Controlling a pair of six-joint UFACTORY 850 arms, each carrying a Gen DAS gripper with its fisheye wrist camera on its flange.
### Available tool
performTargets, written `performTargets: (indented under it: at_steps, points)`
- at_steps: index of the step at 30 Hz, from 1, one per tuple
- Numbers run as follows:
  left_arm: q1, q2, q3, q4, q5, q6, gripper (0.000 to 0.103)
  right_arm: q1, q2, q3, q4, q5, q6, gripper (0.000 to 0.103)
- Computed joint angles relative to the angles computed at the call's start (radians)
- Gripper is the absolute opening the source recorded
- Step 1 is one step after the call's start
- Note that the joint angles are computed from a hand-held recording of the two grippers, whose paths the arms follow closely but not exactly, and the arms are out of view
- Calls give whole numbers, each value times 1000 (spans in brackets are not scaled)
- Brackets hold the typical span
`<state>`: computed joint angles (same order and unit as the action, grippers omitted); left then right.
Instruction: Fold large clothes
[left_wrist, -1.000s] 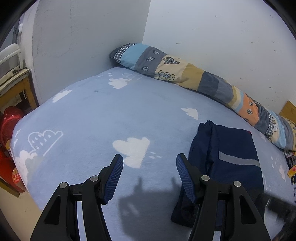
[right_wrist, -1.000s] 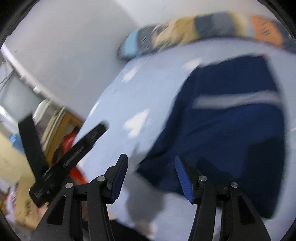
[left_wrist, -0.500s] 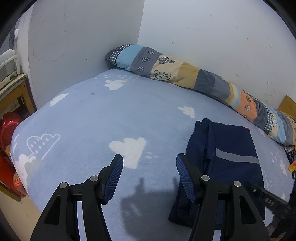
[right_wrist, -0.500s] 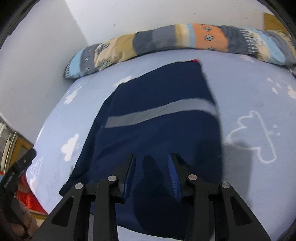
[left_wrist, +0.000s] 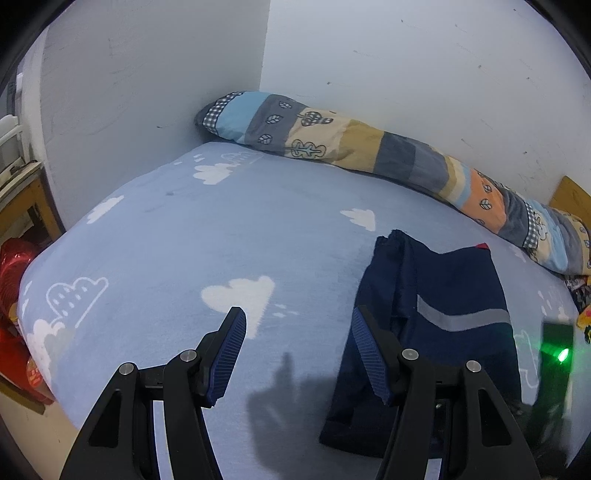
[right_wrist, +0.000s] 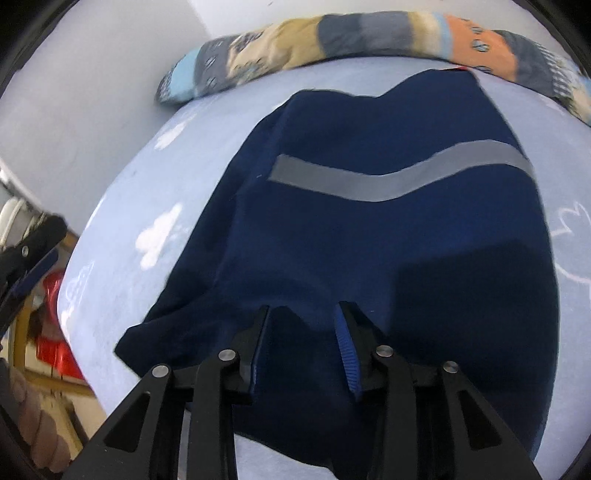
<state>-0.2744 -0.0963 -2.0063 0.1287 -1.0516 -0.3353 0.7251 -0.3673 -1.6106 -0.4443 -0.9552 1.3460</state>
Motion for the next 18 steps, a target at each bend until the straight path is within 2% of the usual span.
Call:
performTargets:
  at_steps: [1,3,5,8,11,12,14,18]
  points:
    - [-4,1,1,0,-2,0,60,-13,16,8,36,36,-17,37]
    - [-4,-1,-2,-12,-3,12,60,-34,94,79,69,168,38,29]
    - [1,-7,-10,-56,-2,53,60,-28,160,126,-27,206,139,28]
    - [2,-45,-51,-166,-22,153,60,-19,258,177,-225,146,284,28]
    - [-21,-110,-126,-220,-61,229,60,-49,322,210,-272,58,313,28]
    - [-34,-142,-165,-238,-83,256,60,-70,338,220,-259,28,304,27]
    - [-54,-199,-233,-270,-125,295,60,-113,352,232,-220,15,269,19]
    - [-85,-301,-346,-279,-213,311,60,-224,347,242,-118,55,142,15]
